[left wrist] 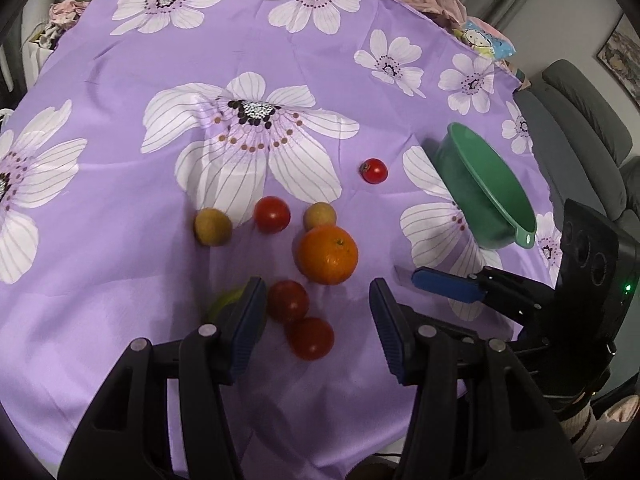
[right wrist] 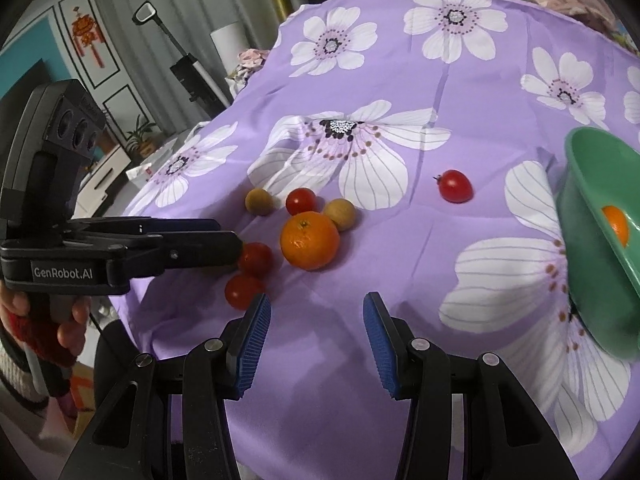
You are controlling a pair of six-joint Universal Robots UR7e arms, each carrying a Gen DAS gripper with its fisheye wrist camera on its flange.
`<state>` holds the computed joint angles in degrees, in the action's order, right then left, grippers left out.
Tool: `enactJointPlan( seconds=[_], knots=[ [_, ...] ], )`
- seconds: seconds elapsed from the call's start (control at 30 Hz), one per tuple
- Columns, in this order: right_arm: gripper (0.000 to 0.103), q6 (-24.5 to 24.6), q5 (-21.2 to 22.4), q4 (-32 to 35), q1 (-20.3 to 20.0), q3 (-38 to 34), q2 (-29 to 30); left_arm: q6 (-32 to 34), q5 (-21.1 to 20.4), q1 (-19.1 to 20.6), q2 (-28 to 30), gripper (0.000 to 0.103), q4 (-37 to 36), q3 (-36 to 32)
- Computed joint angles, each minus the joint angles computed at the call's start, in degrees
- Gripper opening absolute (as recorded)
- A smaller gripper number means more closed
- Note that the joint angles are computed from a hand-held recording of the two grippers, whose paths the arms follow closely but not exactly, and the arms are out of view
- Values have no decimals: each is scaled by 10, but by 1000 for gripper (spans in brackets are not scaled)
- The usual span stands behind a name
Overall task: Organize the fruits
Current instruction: 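Close both grippers together around the second orange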
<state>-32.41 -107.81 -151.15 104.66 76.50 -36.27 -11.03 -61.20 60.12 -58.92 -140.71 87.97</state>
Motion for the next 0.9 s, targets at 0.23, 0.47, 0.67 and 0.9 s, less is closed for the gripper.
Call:
enactJointPlan(
  seconds=[0.23,0.47,0.67,0.9],
  knots=[
    [49,4,0,21,1,-35,22,5,-18,10,25,54,24,-35],
    [49,7,-1,40,0,-60,40,-4,-34,20,42,54,48,-66],
    [49,4,-4,58,2,-85,58,2,-25,22,55,54,65,-84],
    [49,3,-4,81,5,-110,72,12,-36,25,67,53,86,-105]
  ],
)
